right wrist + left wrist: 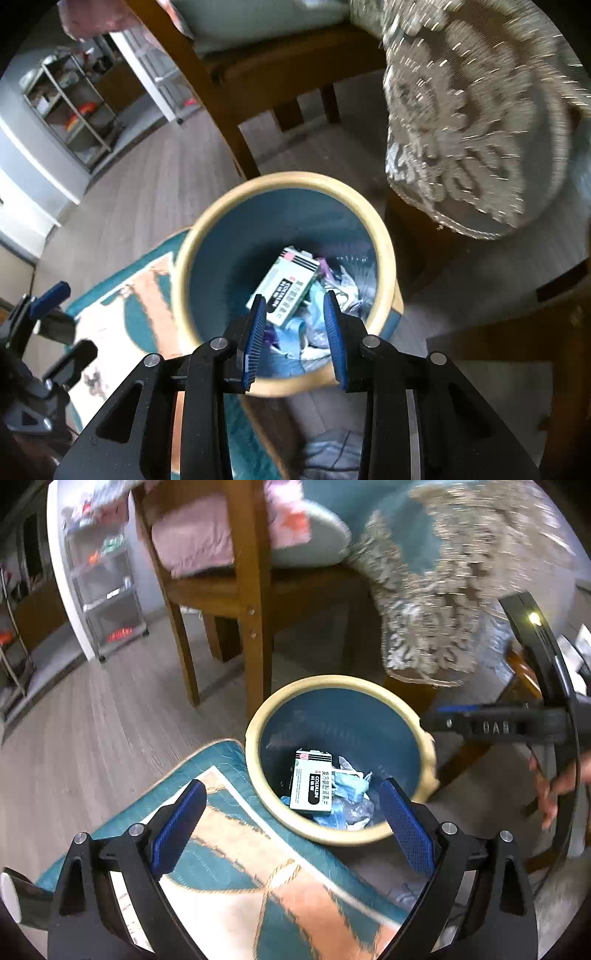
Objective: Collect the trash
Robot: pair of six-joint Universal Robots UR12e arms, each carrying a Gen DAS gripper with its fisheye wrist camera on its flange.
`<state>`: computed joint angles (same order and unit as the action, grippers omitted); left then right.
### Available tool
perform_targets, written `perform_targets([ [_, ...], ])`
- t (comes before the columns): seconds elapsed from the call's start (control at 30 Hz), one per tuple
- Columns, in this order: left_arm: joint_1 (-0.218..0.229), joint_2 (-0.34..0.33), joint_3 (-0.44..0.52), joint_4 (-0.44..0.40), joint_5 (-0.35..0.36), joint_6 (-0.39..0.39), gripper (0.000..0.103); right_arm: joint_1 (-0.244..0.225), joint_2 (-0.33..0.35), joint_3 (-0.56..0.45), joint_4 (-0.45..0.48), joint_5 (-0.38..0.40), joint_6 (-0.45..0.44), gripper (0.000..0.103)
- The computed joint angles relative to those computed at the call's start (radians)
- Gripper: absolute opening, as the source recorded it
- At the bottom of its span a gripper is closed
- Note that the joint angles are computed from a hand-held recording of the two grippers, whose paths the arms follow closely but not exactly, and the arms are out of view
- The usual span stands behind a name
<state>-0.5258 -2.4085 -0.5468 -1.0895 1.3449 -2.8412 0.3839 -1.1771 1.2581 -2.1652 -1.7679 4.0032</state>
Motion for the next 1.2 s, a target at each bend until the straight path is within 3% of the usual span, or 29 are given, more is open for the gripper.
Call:
perform_targets([
  [0.1, 0.003, 0.053, -0.081, 0.044, -0.013, 0.017, 0.093, 0.021, -0.013, 0.0, -0.018, -0.026, -0.002, 0.035],
  [0.17, 0.01, 0.098, -0.152, 0.082, -0.032, 0.008, 0.093, 0.037, -0.016, -0.007, -0.033, -0.05, -0.022, 0.049],
  [0.3, 0.022, 0.163, -0.259, 0.157, -0.046, -0.028, 0.097, 0.087, -0.016, -0.033, -0.041, -0.16, -0.057, 0.063],
  [0.37, 0.026, 0.178, -0.277, 0.158, -0.037, -0.035, 0.097, 0.102, -0.017, -0.04, -0.037, -0.196, -0.043, 0.085],
  [0.43, 0.029, 0.19, -0.291, 0.172, -0.026, -0.044, 0.097, 0.12, -0.017, -0.045, -0.037, -0.237, -0.007, 0.094],
  [0.53, 0.034, 0.213, -0.332, 0.229, -0.029, -0.041, 0.097, 0.141, -0.007, -0.069, 0.004, -0.287, 0.036, 0.097],
  [0.77, 0.04, 0.219, -0.346, 0.249, -0.013, -0.089, 0.097, 0.177, 0.007, -0.103, 0.112, -0.355, 0.134, 0.098],
  [0.97, 0.042, 0.208, -0.336, 0.242, -0.006, -0.102, 0.097, 0.204, 0.029, -0.132, 0.133, -0.424, 0.087, 0.098],
  [1.2, 0.045, 0.213, -0.351, 0.283, -0.005, -0.099, 0.097, 0.204, 0.026, -0.127, 0.137, -0.433, 0.107, 0.098],
])
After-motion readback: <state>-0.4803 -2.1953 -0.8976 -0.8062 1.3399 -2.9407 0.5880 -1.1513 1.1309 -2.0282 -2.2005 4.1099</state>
